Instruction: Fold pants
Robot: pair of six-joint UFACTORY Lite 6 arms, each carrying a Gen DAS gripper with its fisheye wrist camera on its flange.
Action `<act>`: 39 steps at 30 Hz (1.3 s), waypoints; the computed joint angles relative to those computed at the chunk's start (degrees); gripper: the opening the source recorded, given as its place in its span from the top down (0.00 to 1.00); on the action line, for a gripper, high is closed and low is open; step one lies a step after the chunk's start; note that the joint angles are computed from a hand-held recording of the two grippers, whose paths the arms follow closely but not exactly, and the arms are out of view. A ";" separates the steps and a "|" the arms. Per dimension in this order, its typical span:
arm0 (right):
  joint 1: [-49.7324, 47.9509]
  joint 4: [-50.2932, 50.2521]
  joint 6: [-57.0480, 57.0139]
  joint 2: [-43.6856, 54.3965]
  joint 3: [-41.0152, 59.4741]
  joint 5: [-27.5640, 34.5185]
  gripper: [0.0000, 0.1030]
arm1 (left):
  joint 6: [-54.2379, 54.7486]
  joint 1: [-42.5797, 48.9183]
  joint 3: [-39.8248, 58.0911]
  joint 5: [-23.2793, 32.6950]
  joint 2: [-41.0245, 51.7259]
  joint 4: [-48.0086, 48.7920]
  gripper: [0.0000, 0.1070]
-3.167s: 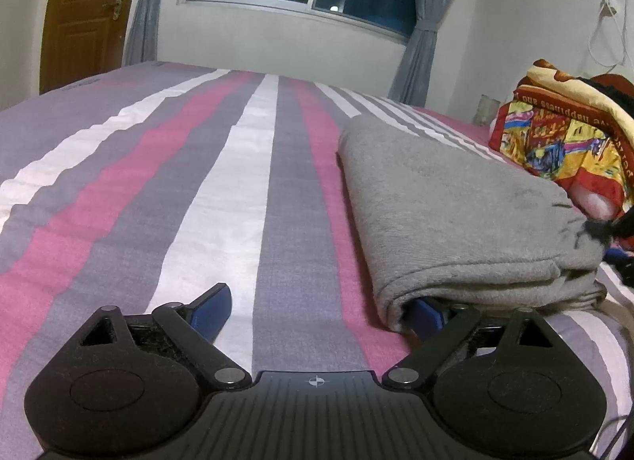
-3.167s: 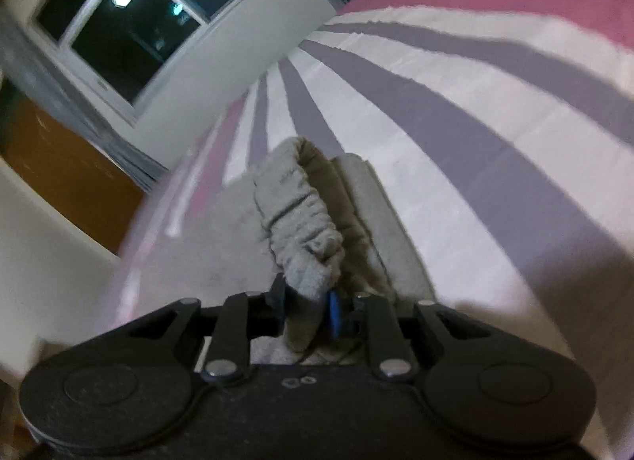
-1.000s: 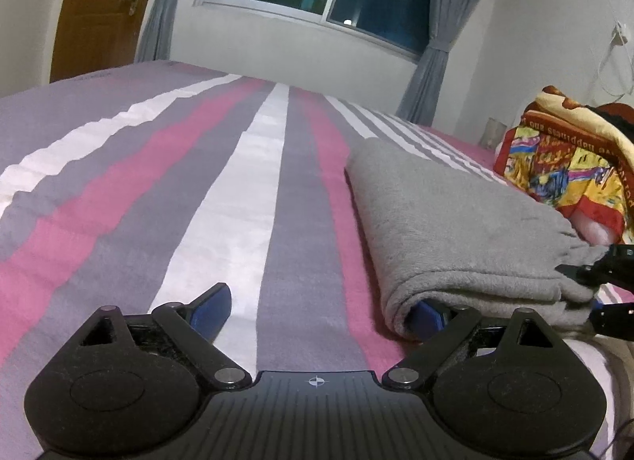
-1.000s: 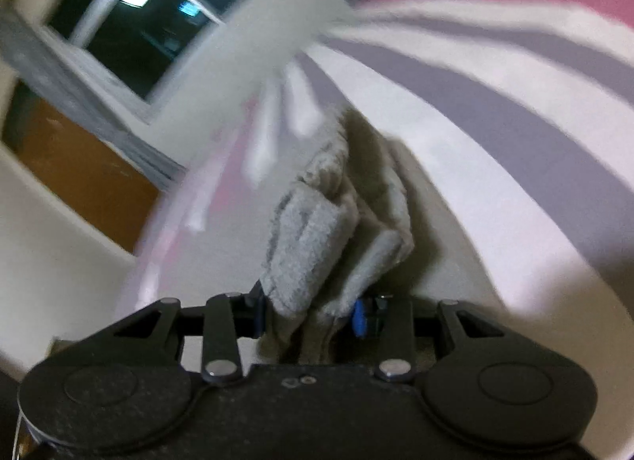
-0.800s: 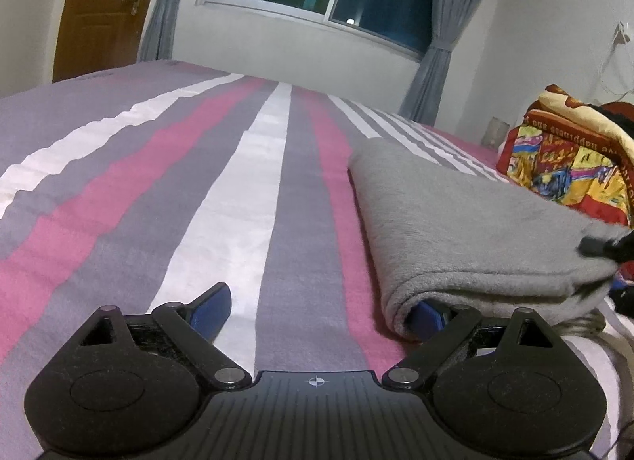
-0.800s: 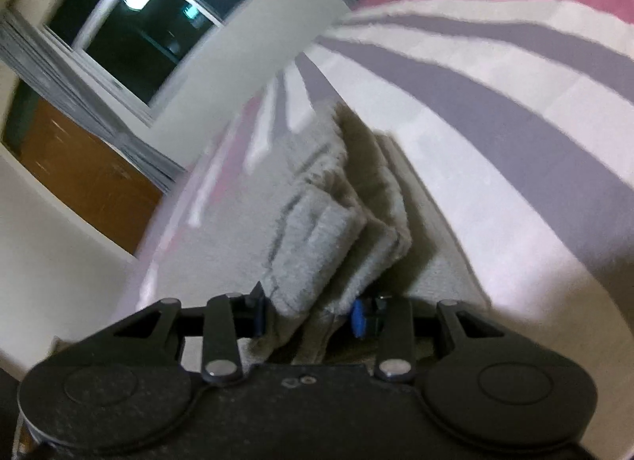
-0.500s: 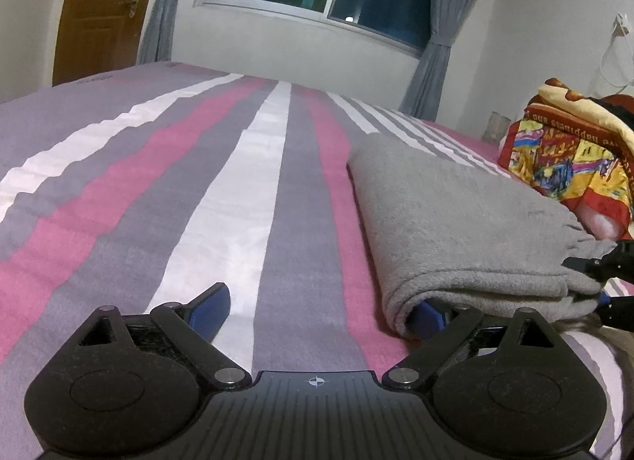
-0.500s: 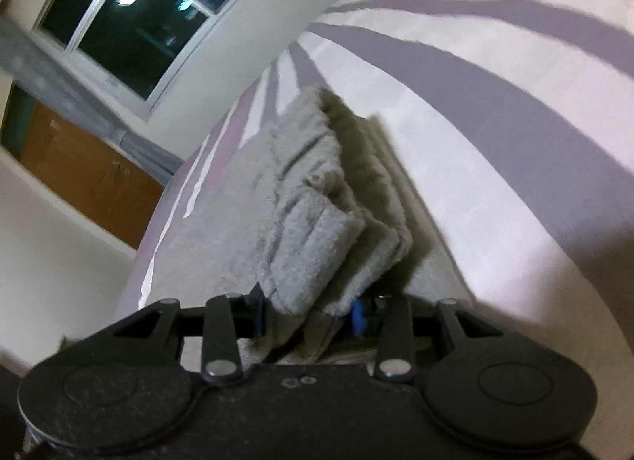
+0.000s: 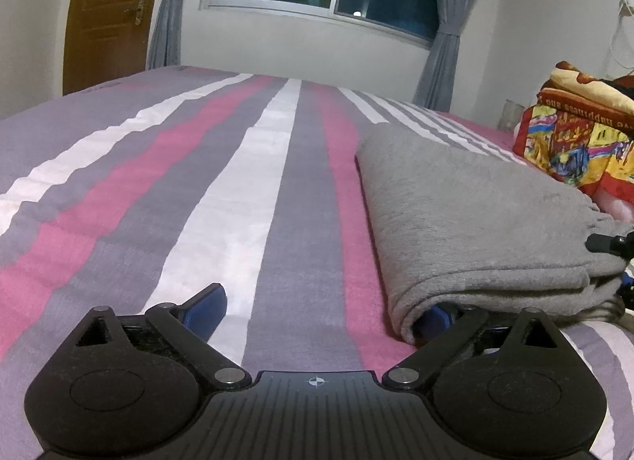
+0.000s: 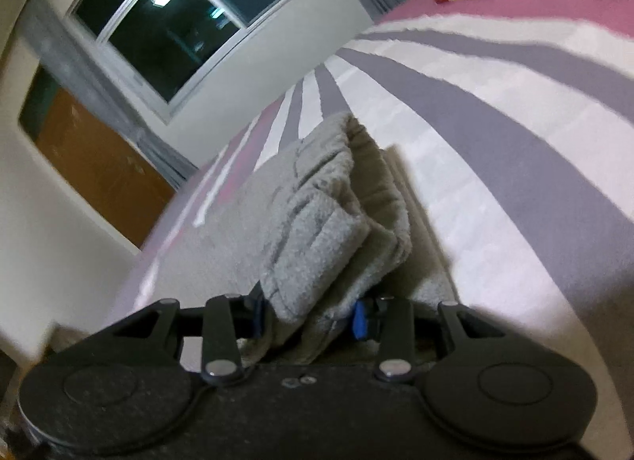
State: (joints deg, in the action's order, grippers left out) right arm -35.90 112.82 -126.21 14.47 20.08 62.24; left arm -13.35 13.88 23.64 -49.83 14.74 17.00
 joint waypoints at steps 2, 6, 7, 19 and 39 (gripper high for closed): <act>0.24 -0.02 1.38 3.05 1.79 0.15 0.62 | 0.62 -0.47 -0.02 0.50 -0.24 -0.80 0.09; -1.74 -3.44 3.69 5.93 3.34 1.59 0.60 | 2.39 -3.08 -0.92 5.57 -4.24 -4.88 0.09; -3.17 -4.90 4.19 5.48 2.96 1.95 0.56 | 2.72 -3.38 -1.72 6.62 -5.83 -5.31 0.09; -14.15 -5.56 0.92 -15.47 -2.65 3.10 0.69 | -26.63 10.91 -5.41 8.56 -26.07 27.23 0.09; 20.21 14.50 -20.05 -6.50 19.28 -27.65 0.70 | -48.44 -13.97 58.25 38.79 22.02 42.72 0.10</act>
State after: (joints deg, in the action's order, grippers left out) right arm -15.69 127.33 -146.26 7.97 39.36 34.59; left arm -61.79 -0.09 81.89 -11.04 36.76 59.72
